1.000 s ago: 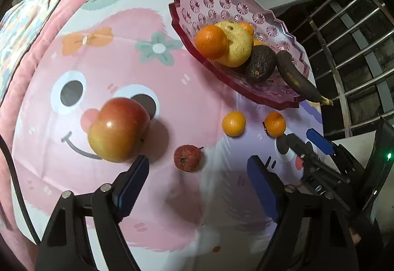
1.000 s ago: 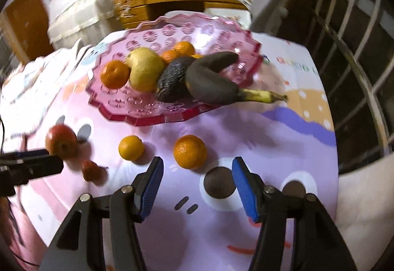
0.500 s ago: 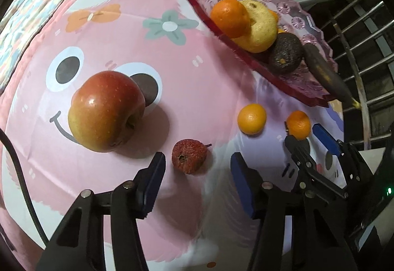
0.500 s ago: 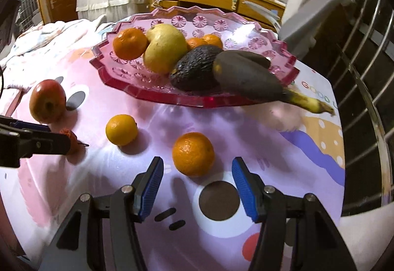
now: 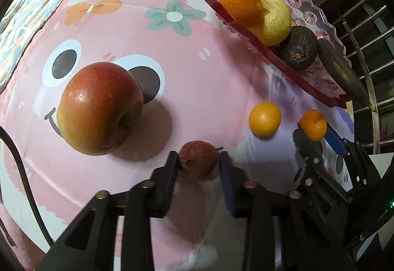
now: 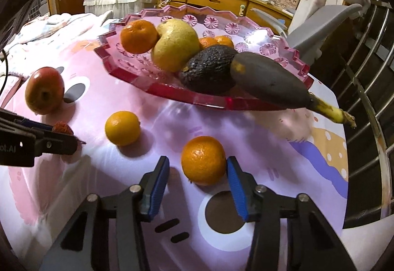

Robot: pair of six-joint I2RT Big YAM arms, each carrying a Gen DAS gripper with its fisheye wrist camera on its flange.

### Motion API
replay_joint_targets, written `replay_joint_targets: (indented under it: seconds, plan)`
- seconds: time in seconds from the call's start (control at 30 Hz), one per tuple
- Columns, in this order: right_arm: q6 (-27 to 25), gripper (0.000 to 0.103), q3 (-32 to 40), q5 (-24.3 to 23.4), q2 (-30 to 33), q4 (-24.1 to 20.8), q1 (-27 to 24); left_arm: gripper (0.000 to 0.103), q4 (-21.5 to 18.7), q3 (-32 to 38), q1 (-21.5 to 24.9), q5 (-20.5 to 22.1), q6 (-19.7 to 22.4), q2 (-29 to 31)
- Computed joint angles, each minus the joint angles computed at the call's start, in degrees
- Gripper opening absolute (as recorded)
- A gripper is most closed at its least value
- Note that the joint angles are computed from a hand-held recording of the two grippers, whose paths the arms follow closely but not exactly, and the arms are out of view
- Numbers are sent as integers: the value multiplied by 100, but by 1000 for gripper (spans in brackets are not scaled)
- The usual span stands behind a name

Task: Organize fruits
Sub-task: 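Close the left tool on the red fruit while the right tool closes on the orange, then carry the red fruit and orange over the pink bowl and open both tools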

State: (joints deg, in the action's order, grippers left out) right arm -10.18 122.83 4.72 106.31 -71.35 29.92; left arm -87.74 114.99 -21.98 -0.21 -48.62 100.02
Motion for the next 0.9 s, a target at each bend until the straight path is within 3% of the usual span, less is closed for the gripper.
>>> replay_joint_targets:
  seconds: [0.07,0.43,0.9]
  plan:
    - [58,36,61,48,48,-14,-6,29,56,-36,12,9,12,-14]
    - [-120,35,224,-174,81,-295,-11,28,67,74,3,50,165,-35]
    - [10,35,1287,-1053,159,-775,78,28,62,1239,106,-236,645,135]
